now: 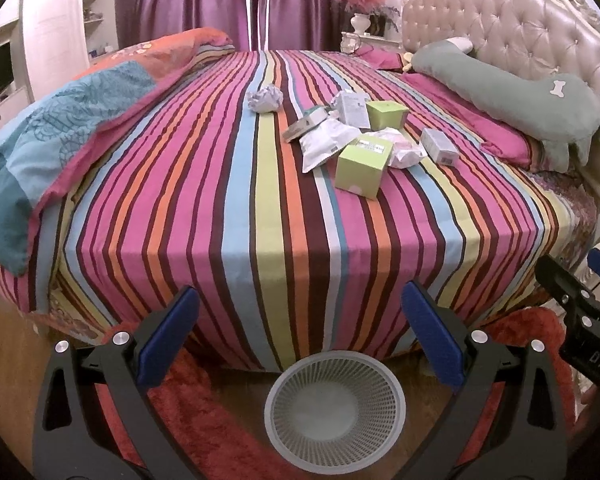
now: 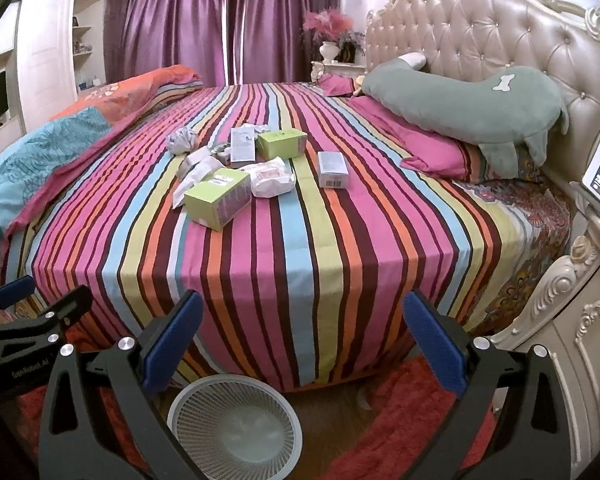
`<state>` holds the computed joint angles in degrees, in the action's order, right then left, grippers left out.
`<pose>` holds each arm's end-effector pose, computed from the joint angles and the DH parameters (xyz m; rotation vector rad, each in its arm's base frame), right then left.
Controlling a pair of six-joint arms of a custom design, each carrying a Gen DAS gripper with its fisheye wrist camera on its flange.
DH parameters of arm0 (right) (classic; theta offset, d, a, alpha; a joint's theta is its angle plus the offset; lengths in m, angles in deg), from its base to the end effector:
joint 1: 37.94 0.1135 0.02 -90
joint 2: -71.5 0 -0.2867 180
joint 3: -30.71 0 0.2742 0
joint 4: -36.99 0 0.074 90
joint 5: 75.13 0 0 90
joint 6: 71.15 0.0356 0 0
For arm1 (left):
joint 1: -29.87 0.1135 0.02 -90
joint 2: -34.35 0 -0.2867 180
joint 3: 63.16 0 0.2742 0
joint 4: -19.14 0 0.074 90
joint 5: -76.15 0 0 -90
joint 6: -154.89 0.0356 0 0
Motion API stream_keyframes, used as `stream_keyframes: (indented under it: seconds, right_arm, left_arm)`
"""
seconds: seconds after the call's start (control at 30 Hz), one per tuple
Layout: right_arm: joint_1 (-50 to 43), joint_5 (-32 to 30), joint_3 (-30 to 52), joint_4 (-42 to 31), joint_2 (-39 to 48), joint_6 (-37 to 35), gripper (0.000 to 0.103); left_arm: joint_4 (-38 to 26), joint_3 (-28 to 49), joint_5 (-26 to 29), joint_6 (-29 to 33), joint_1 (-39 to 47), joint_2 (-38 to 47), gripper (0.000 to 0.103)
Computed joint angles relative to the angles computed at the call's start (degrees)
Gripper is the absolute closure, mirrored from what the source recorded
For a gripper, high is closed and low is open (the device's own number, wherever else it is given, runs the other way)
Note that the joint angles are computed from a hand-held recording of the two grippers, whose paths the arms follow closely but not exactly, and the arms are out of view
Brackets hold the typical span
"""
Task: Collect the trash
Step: 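Move both tools toward the pile of packets on the bed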
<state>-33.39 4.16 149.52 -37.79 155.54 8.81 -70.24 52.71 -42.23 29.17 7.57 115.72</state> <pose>0.2975 0.0303 0.4850 -0.3845 2.2266 0.1610 0.2503 -0.0843 0.4661 -0.4657 2.3340 0.1605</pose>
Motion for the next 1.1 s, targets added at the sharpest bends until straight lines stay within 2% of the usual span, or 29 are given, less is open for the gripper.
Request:
stream_keyframes:
  seconds: [0.27, 0.77, 1.1]
  right_arm:
    - [-0.4, 0.0, 0.0, -1.1, 1.4, -0.5, 0.007]
    - [-0.9, -0.6, -0.1, -1.9, 2.1, -1.7, 0.007]
    - [-0.4, -0.9, 1.8, -1.8, 6.3, -1.8, 0.007]
  left_arm:
    - [1.0, -3.1, 2.8, -0.2, 2.1, -0.7, 0.005]
    - [-1.0, -3.0, 4.0, -0.4, 3.4, 0.1, 0.005]
    - [0.0, -2.9, 9.0, 1.4, 9.7, 1.6, 0.005]
